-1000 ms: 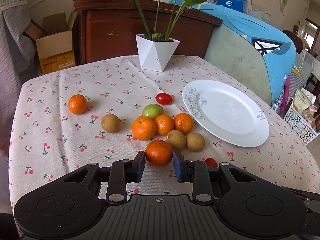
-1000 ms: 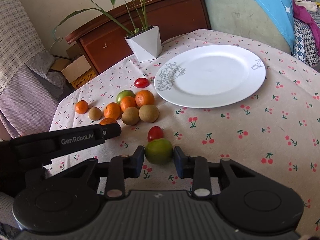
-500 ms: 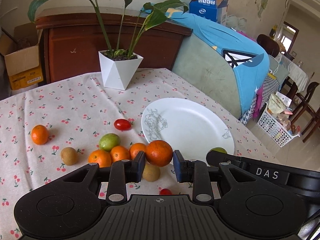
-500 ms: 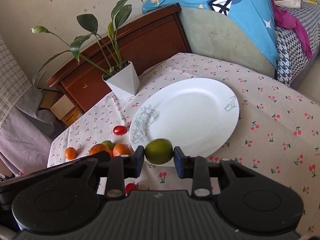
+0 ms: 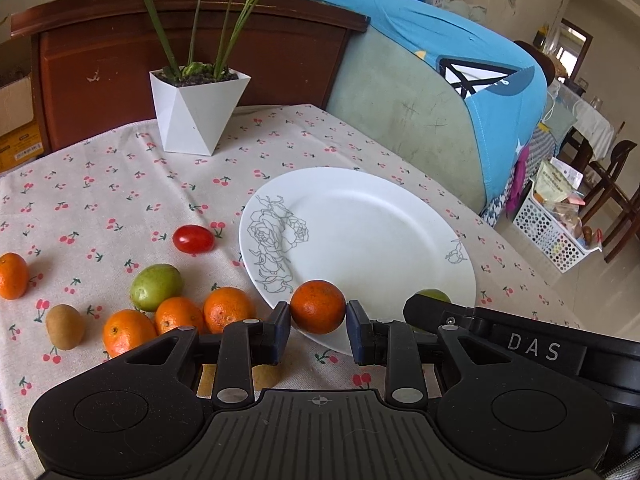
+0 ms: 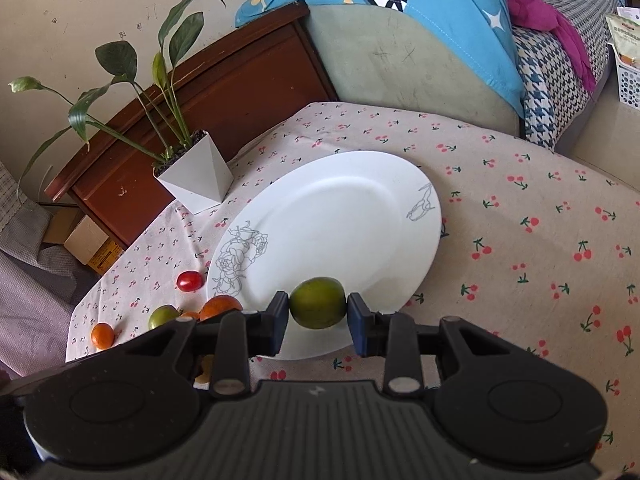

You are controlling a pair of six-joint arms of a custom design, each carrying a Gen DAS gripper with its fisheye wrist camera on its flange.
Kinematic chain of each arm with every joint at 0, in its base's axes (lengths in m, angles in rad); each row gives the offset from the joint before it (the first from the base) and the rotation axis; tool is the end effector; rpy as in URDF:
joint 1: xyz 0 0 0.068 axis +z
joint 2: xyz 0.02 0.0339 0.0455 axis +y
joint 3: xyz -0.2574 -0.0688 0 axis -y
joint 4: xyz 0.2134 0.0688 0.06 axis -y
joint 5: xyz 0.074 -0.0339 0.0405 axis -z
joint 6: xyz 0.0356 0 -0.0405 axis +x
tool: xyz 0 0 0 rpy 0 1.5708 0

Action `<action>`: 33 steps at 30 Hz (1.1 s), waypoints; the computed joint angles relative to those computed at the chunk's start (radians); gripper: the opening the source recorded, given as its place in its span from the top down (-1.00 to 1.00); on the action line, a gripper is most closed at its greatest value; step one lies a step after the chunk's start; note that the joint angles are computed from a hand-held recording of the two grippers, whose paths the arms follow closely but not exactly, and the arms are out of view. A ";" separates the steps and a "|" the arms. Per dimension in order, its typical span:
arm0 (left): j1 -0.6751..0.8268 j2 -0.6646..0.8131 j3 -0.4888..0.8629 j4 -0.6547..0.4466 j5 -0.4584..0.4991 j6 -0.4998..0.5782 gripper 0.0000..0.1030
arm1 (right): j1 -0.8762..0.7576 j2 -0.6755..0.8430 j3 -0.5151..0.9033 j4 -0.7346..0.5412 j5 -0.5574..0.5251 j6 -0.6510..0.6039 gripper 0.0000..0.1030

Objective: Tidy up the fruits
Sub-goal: 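Carry lime and orange onto the white plate and open both tools, then grasp a brown kiwi with the left tool while the right tool grasps a cherry tomato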

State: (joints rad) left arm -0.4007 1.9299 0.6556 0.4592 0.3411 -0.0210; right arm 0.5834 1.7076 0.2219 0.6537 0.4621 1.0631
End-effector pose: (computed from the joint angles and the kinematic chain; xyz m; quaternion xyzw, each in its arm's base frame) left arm 0.2752 -0.1295 0.0896 0.2343 0.8877 -0.2303 0.3225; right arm 0.1793 0.0993 0.0827 0.2960 0.8621 0.1126 0.3955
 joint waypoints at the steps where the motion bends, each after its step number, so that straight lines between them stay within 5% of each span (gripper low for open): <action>1: -0.005 0.004 -0.002 0.015 -0.008 0.001 0.46 | 0.000 0.010 -0.003 0.017 0.008 -0.001 0.37; 7: -0.009 0.015 0.019 0.012 -0.009 -0.034 0.41 | -0.013 0.007 -0.015 0.038 0.005 0.008 0.32; 19: 0.076 -0.121 -0.048 -0.006 -0.021 -0.085 -0.31 | 0.038 -0.050 -0.031 0.033 0.016 -0.015 0.18; 33: 0.229 -0.183 -0.091 -0.078 -0.040 0.005 -0.39 | 0.133 -0.028 0.023 0.004 0.003 -0.083 0.11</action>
State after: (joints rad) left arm -0.1713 1.7473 0.5650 0.3814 0.3015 -0.0160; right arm 0.7164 1.6798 0.2449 0.6580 0.4652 0.9797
